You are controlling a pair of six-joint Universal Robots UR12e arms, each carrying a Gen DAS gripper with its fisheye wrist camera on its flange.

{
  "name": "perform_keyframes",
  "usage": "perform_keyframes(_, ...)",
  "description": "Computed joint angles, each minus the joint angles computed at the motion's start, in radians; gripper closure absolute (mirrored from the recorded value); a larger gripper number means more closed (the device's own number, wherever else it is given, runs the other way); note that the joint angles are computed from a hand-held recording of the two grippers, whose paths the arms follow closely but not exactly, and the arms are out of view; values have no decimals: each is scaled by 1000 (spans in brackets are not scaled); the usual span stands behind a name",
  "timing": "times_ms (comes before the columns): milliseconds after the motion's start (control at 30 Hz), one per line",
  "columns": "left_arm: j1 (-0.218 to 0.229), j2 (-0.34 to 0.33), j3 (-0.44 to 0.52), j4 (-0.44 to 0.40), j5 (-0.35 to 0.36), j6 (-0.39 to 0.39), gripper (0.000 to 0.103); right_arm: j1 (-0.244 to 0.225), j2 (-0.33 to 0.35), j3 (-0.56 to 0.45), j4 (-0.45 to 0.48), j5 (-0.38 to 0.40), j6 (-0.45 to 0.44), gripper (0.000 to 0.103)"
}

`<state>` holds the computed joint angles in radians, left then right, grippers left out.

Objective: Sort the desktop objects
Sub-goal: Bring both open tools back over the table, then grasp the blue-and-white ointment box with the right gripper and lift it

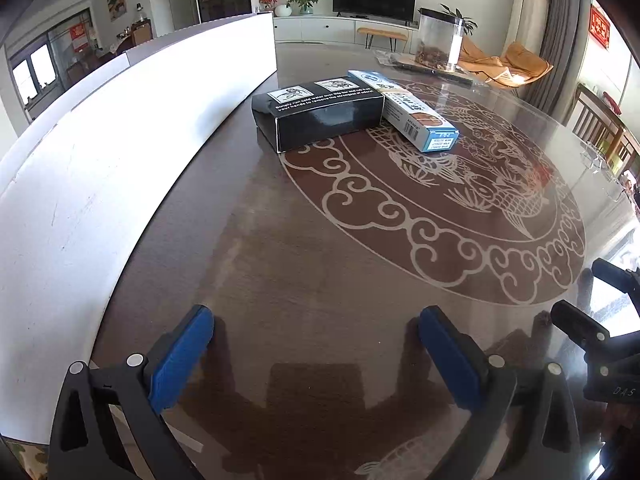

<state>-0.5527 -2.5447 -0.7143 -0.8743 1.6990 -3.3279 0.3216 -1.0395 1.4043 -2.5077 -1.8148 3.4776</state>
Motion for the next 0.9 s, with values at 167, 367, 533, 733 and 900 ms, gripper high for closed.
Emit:
perform_keyframes(167,1,-4,6,0,2,-4,0,-24,96,-149,27,86,-126,0)
perform_keyframes(367,1,-5,8,0,2,-3,0,-33,241,-393,115,144,-209,0)
perform_keyframes(533,1,-5,8,0,2,-3,0,-37,337,-571,205,132,-188,0)
perform_keyframes(733,0,-7,12,-1,3,-4,0,-45,319,-538,151,107,-155,61)
perform_keyframes(900,0,-8,13,-2,3,-4,0,-51,204,-325,41,85,-148,61)
